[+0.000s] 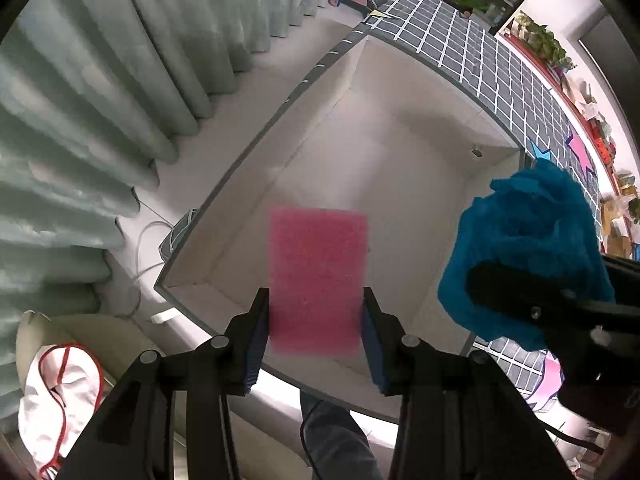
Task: Organize soft objects
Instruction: 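Open the left tool over the white box while the right tool drops the blue cloth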
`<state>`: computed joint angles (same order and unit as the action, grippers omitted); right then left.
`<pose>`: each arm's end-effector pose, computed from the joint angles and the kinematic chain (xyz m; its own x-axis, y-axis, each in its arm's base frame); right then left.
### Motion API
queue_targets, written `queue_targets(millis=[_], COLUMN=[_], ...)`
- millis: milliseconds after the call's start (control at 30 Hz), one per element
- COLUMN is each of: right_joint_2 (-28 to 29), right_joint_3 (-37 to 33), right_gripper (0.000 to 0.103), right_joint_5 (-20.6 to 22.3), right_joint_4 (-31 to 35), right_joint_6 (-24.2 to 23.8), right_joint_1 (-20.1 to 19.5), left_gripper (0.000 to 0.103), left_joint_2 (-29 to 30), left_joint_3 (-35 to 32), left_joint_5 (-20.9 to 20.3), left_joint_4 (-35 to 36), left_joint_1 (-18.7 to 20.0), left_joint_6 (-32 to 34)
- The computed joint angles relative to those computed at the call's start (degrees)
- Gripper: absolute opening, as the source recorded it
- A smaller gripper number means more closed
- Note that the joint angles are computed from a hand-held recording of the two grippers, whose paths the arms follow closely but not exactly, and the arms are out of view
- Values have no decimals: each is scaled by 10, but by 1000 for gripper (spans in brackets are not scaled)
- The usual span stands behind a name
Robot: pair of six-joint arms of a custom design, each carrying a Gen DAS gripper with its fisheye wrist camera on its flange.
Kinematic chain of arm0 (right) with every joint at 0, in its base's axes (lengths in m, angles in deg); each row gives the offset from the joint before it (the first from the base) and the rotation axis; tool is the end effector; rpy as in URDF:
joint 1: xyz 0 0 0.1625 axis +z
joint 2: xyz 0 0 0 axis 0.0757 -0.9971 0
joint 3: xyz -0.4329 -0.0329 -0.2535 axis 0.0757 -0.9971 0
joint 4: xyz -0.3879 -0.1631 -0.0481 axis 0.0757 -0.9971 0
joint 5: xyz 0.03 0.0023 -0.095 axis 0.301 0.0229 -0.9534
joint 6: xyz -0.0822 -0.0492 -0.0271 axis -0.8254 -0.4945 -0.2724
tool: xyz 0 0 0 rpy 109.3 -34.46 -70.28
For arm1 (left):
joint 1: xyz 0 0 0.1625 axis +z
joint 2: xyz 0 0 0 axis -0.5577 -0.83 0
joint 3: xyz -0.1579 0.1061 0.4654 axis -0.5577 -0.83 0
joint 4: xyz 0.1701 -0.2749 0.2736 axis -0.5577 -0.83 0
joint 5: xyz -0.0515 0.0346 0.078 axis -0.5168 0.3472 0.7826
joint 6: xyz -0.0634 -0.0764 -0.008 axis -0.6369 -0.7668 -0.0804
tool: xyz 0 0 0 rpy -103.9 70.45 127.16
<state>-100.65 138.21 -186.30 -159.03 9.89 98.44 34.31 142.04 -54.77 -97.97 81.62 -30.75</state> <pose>0.2056 -0.5409 0.2964 -0.8064 0.5341 0.2539 0.3604 0.7843 -0.5050 -0.3916 -0.6980 0.0618 -0.4917 0.7732 -0.4005 0.6172 0.6339 0.4662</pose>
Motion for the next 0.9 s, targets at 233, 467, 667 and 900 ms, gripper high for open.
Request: queue_targets(millis=[233,467,667,900], right_joint_2=[-2,-8,-11,-5], right_joint_3=[3,9,9,-4], right_gripper=[38,45,79,103], right_joint_5=[2,-2,-23,-90], right_joint_4=[-9,-15,-15,5], right_joint_6=[-2,1,5,-8], right_joint_1=[0,1,9,32], left_gripper=[60,73,83,103], left_joint_2=[0,0,-5,2], left_joint_3=[5,8,16,-6], left_joint_5=[7,19,20,7], left_joint_4=[-12,-18,-45,-30], left_joint_1=[-4,-6,-6,1], left_joint_6=[-1,3,-2,-36])
